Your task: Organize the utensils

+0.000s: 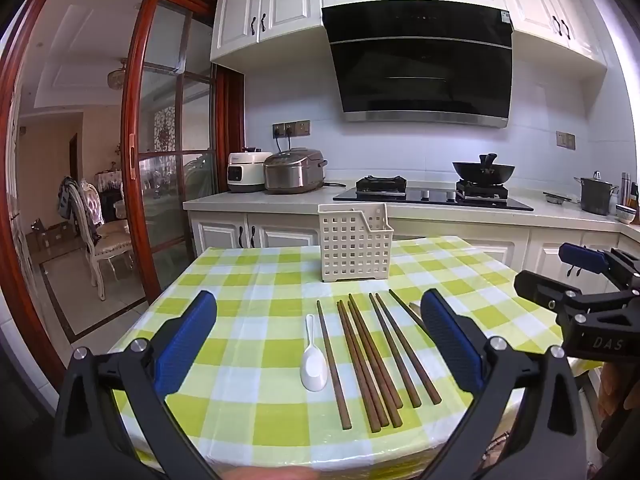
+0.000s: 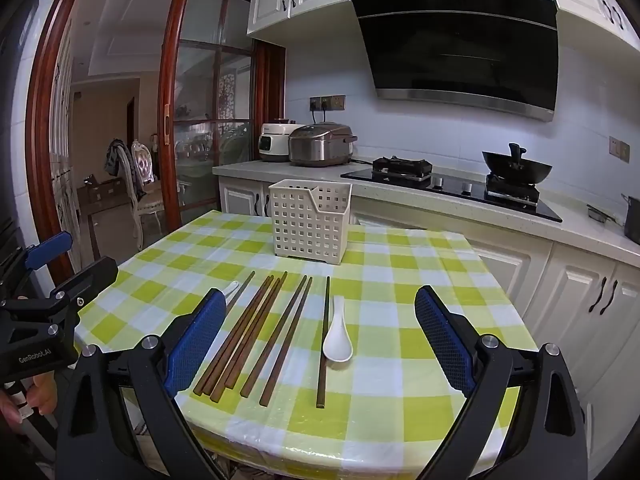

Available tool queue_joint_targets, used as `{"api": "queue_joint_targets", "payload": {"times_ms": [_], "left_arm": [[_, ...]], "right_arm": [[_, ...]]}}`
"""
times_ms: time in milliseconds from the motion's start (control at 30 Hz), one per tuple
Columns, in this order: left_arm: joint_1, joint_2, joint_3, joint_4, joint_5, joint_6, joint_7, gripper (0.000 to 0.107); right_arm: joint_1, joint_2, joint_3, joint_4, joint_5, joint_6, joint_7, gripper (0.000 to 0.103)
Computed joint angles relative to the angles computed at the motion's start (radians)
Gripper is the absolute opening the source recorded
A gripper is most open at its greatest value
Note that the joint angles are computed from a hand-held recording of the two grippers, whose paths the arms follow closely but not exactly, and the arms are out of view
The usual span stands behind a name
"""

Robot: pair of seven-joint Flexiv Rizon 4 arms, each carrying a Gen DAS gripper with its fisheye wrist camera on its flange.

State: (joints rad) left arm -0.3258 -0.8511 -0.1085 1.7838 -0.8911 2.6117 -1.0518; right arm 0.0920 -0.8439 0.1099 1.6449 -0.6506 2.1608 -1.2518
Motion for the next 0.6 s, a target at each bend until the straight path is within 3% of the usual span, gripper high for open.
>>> {"api": "queue_joint_targets", "payload": {"times_ms": [600], "left_arm": [[0.002, 0.008, 0.005, 0.010, 0.006, -0.024, -0.031, 0.099]], "right_arm": [[0.004, 0.002, -0.002, 0.002, 0.011, 0.006, -0.007, 0.089]]}}
